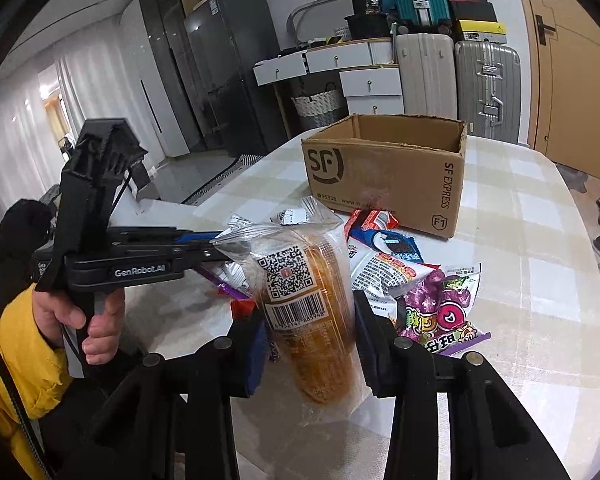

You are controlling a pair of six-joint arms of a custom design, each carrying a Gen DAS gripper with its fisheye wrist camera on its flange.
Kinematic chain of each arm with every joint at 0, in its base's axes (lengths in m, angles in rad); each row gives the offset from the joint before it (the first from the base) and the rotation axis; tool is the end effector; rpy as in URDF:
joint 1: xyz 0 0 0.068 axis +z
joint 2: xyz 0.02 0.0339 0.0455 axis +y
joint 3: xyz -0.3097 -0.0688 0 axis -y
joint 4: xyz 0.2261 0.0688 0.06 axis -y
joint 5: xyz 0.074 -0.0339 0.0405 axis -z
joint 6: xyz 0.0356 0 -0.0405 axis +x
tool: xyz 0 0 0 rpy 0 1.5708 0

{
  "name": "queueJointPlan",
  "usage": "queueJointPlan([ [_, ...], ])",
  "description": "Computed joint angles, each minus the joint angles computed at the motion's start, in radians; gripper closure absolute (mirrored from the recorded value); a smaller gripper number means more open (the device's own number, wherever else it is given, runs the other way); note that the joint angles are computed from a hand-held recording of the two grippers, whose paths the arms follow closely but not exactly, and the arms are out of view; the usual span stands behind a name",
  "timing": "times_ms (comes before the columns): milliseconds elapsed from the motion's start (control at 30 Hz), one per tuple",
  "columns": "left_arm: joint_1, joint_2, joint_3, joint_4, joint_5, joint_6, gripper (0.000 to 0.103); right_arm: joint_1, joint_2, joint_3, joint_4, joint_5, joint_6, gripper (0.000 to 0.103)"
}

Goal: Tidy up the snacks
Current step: 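Grasp the wrapped bread roll with the right gripper and lift it, then carry the bread roll into the box with the right gripper while the left gripper drops a purple packet in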

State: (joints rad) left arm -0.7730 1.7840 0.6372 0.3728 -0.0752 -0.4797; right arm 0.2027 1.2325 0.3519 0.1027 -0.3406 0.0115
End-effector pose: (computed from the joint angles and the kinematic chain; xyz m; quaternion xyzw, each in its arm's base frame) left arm 0.2249 -0.2156 0.1583 0.1202 0.9133 -0.1992 0.3344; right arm 0.1779 0.0487 0.1940 -0.1519 0.8987 0.1961 0.3617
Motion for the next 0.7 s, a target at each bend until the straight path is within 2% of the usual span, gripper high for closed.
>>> queueJointPlan([
  [233, 0.011, -0.043, -0.031, 0.002, 0.032, -0.006, 0.101, -0.028, -0.022, 0.004, 0.004, -0.018, 0.030, 0.065],
  [467, -0.015, -0.104, -0.057, 0.005, 0.007, -0.014, 0.102, -0.030, -0.032, 0.005, 0.019, -0.016, 0.066, 0.065],
  [700, -0.004, -0.253, -0.118, 0.010, 0.013, -0.046, 0.102, -0.057, -0.077, 0.002, 0.050, -0.060, 0.122, 0.065],
])
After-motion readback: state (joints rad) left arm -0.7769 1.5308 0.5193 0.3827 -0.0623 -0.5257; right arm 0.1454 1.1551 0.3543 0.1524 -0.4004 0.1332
